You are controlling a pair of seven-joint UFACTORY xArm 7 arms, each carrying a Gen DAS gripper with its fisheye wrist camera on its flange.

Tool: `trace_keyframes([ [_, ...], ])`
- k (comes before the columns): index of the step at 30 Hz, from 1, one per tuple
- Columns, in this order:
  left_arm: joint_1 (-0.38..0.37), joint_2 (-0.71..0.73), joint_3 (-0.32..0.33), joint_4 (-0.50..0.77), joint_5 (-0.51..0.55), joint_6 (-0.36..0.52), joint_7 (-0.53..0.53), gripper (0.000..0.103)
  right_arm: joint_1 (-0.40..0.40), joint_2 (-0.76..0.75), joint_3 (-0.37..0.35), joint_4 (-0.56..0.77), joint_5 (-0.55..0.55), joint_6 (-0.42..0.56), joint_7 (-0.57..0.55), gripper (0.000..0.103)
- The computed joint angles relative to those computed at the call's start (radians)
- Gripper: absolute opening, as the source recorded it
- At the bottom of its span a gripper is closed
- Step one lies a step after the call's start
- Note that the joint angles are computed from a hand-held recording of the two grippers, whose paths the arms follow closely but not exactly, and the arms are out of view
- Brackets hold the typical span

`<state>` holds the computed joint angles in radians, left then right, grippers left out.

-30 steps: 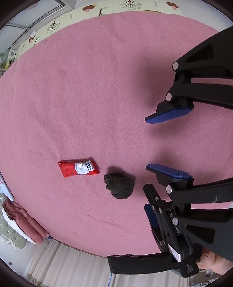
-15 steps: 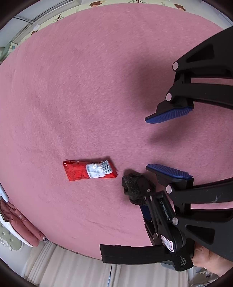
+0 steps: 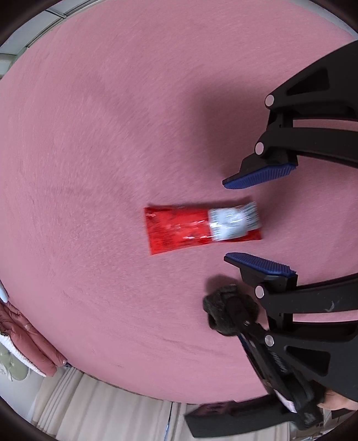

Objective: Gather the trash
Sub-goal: 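Grasp the black sock with left tool while right tool grasps red snack wrapper, then carry black sock and red wrapper over the yellow bin and release both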

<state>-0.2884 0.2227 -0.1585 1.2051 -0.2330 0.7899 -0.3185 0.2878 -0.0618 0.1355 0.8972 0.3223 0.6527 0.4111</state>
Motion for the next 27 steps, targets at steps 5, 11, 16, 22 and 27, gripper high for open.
trace_keyframes([
  [5,0.0,0.03,0.0,0.041,-0.001,0.023,0.0,0.046,0.001,0.062,0.009,0.061,-0.06,0.032,0.053,0.044],
  [11,-0.004,-0.039,-0.014,-0.052,-0.047,0.013,0.014,0.046,0.019,0.003,0.02,-0.001,-0.041,0.023,0.053,0.025],
  [16,-0.008,-0.088,-0.022,-0.097,-0.116,0.042,0.039,0.046,0.046,-0.162,0.015,-0.164,0.033,0.007,0.051,0.024],
  [22,-0.054,-0.187,-0.039,-0.186,-0.131,0.061,0.019,0.046,0.08,-0.409,0.012,-0.341,0.039,0.078,0.117,0.024],
  [27,-0.109,-0.259,-0.061,-0.234,-0.116,0.093,-0.008,0.046,0.106,-0.629,0.018,-0.469,0.035,0.165,0.201,0.024],
])
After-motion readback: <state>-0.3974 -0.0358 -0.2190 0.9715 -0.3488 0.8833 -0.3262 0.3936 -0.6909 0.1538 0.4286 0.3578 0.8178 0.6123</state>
